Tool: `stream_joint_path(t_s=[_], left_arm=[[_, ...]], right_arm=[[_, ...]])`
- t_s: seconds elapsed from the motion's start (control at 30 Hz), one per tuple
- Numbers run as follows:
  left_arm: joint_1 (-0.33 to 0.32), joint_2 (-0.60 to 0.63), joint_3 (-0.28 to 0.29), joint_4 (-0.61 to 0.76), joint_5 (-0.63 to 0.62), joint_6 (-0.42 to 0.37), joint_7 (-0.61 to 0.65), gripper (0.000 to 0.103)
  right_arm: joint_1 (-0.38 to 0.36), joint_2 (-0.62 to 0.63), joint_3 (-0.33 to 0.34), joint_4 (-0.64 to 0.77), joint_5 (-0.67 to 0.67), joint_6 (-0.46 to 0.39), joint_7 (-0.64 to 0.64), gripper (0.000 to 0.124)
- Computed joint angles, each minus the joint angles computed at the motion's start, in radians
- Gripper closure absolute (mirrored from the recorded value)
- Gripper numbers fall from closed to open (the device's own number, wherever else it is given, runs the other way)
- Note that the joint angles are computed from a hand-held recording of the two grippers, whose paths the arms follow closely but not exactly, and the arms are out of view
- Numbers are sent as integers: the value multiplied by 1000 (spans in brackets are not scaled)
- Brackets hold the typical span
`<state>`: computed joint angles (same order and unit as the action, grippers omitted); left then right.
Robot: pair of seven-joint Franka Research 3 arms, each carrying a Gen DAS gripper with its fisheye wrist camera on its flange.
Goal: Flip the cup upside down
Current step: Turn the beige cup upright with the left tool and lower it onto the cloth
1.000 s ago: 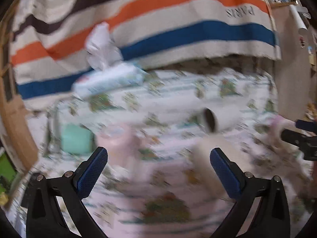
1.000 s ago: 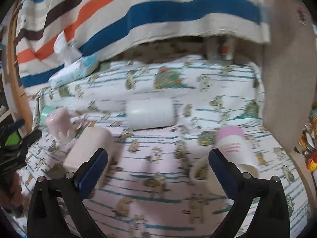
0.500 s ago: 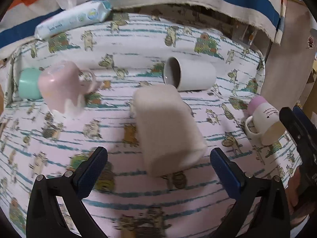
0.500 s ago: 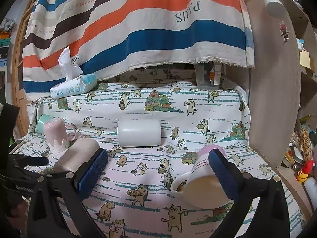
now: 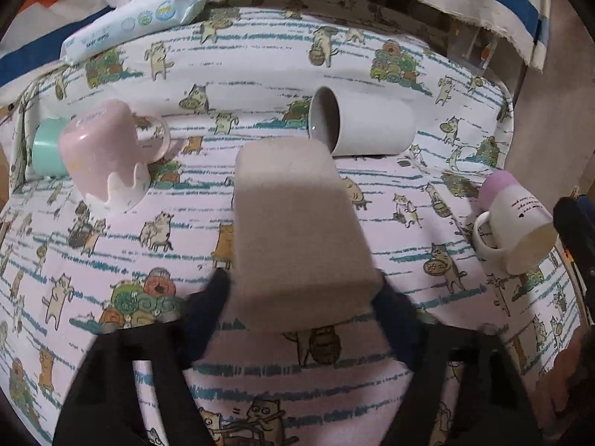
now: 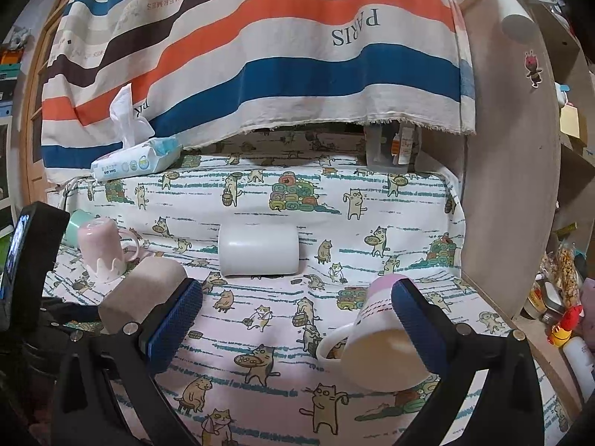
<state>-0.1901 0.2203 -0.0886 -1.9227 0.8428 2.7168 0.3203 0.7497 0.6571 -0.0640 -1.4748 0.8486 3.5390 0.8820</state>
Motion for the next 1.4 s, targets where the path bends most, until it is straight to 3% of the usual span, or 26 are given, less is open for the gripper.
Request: stream_joint_path(t_s=[0.17, 0.6, 0.8, 1.0, 1.23, 1.4], left_arm=[[-7, -37, 10, -30, 80, 9, -58, 36], [48, -66, -9, 35, 92, -25, 64, 37], [47, -62, 1, 55, 141, -21, 35, 37], [45, -23, 25, 96, 239, 21, -30, 37], [36, 29, 74, 136, 444, 134, -173, 37], [47, 48, 85, 145, 504, 184, -220, 37]], right_arm=[[7, 3, -9, 4, 12, -1, -6, 21], [23, 9, -33, 18, 66, -4, -39, 21], [23, 10, -30, 22, 81, -2, -57, 21], [19, 9, -22, 23, 89, 2, -68, 21], [20, 11, -23, 30, 98, -2, -78, 21], [19, 11, -22, 29, 98, -2, -79, 21]])
